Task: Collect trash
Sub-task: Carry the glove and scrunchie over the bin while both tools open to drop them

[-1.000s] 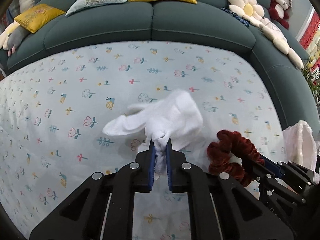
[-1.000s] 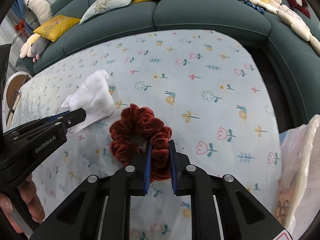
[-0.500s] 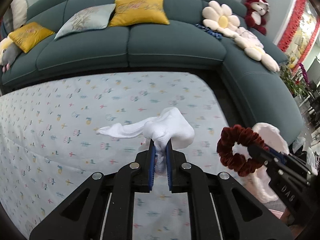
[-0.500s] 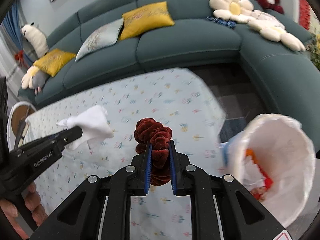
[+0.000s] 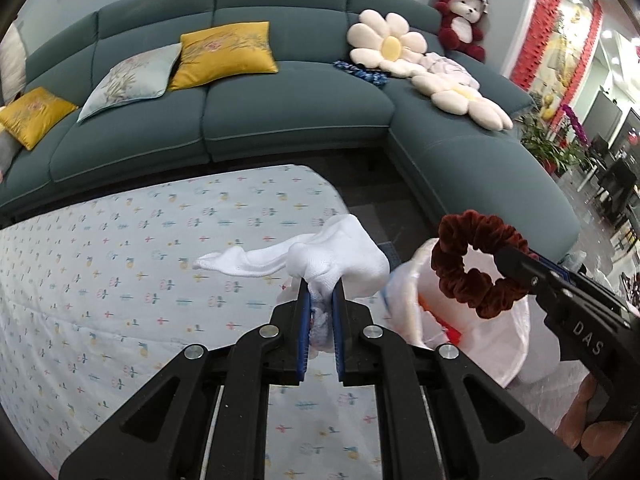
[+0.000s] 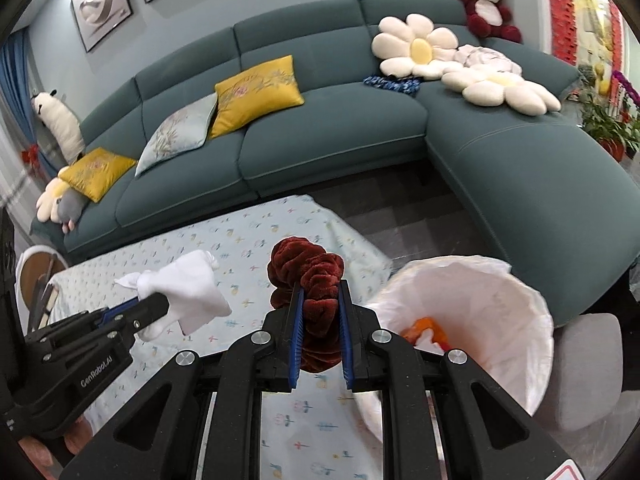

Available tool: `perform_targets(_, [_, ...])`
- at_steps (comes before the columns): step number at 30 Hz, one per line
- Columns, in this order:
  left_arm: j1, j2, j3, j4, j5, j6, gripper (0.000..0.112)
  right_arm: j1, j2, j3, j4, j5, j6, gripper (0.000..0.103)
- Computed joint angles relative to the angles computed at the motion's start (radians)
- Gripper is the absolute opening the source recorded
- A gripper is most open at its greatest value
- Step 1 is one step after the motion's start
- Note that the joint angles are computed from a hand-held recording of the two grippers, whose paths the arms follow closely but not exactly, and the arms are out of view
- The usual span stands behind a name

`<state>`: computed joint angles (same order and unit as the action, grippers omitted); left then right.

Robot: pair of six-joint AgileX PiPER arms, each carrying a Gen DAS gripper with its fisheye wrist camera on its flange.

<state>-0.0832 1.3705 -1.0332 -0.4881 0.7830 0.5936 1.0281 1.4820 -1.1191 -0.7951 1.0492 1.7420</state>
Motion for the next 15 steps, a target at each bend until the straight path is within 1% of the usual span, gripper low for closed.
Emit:
perform_targets(6, [-0.093,-0.057,0.033,0.054,-0.012,-0.080,0.010,0.030,-0.085,0.062,-0.022,0.052,0.045,0.014])
perform_targets(15, [-0.245,-0.096,0.025,0.130,-0.015,-0.211,0.010,0.077,-0.198,0.138,-0.042,0.135,0.095,0.014])
